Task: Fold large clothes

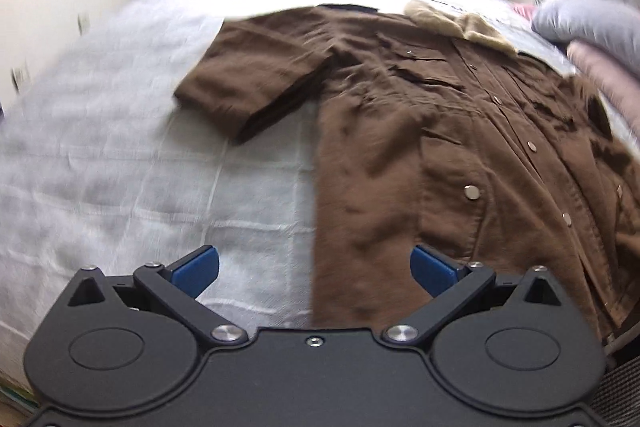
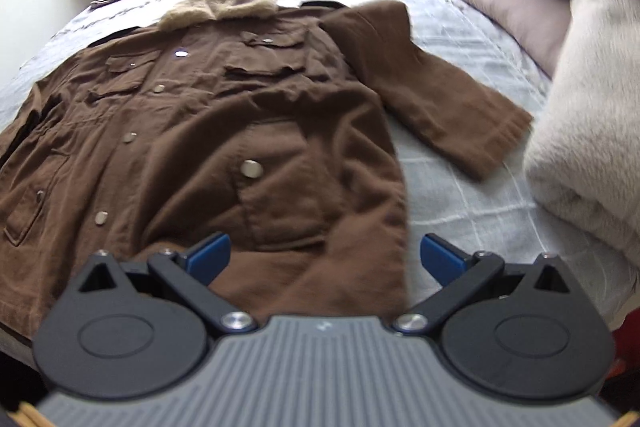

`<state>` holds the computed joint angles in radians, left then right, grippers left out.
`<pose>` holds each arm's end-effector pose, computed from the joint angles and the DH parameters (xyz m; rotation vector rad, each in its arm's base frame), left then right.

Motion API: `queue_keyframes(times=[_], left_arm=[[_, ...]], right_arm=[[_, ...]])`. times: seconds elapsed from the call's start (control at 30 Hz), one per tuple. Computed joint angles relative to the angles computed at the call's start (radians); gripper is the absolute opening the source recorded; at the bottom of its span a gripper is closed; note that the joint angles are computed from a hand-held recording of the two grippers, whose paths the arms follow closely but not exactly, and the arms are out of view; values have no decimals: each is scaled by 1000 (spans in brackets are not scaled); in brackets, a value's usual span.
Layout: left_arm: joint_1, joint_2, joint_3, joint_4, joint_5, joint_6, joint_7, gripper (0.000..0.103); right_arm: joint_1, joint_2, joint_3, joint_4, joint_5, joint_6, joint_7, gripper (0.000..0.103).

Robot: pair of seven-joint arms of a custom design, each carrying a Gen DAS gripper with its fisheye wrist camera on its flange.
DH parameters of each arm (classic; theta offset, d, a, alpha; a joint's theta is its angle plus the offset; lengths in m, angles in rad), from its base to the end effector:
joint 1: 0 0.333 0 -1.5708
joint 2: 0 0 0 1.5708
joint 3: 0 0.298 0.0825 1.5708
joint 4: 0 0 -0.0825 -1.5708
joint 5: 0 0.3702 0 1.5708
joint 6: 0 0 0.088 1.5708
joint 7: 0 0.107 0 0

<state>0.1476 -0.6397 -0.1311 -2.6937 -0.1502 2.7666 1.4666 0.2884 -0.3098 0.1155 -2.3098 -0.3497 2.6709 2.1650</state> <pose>0.3914 0.0101 0.4969 -2.0281 1.5968 -0.7232 0.4484 0.2074 0.5307 -1.8521 1.7188 -0.6136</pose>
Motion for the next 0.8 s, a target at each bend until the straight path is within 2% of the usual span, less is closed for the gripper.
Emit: queue_keyframes(times=[0.1,0.17,0.2,0.23,0.3,0.37,0.4,0.43,0.47,0.5,0.53,0.57,0.6,0.63,0.67,0.7,0.77,0.8], left_arm=[[-84,23,129,-9,-126,-15,66,101],[-186,33,246,-10,-278,-30,162,99],[-251,36,312,-11,-371,-38,227,96],[-297,38,356,-8,-445,-47,279,90],[-362,33,408,-10,-568,-52,365,80],[-395,30,439,-8,-663,-82,422,64],[-403,29,449,-8,-704,-105,441,60],[-405,26,448,-12,-734,-121,455,55],[-396,27,435,-16,-746,-127,462,49],[-383,21,415,-26,-754,-129,462,46],[-368,11,394,-37,-761,-130,461,40],[-351,4,374,-45,-770,-128,455,28],[-330,-7,351,-57,-777,-125,442,21],[-304,-29,320,-71,-785,-114,424,15],[-295,-32,308,-71,-765,-87,400,13],[-252,-69,263,-85,-771,-79,397,12],[-227,-148,244,-107,-783,-71,392,12],[-211,-181,228,-116,-766,-73,376,12]], right_arm=[[22,-17,-66,-40,102,37,-71,103],[40,-21,-116,-63,206,64,-125,103],[36,-23,-126,-73,241,72,-132,102],[34,-25,-139,-85,278,84,-138,102],[40,-35,-169,-112,364,104,-158,99],[56,-43,-202,-135,454,120,-191,94],[82,-51,-229,-150,520,127,-223,88],[128,-58,-271,-162,607,137,-286,79],[190,-64,-325,-172,716,144,-369,76],[269,-69,-390,-178,850,144,-469,68],[319,-68,-431,-177,944,131,-541,58],[347,-61,-448,-175,1006,120,-589,52],[341,-53,-433,-176,1016,117,-598,31],[312,-45,-393,-182,988,131,-576,16],[274,-47,-350,-192,957,151,-542,14],[234,-63,-307,-209,930,178,-510,12],[113,-132,-192,-263,804,244,-404,10],[77,-181,-170,-289,754,257,-361,9]])
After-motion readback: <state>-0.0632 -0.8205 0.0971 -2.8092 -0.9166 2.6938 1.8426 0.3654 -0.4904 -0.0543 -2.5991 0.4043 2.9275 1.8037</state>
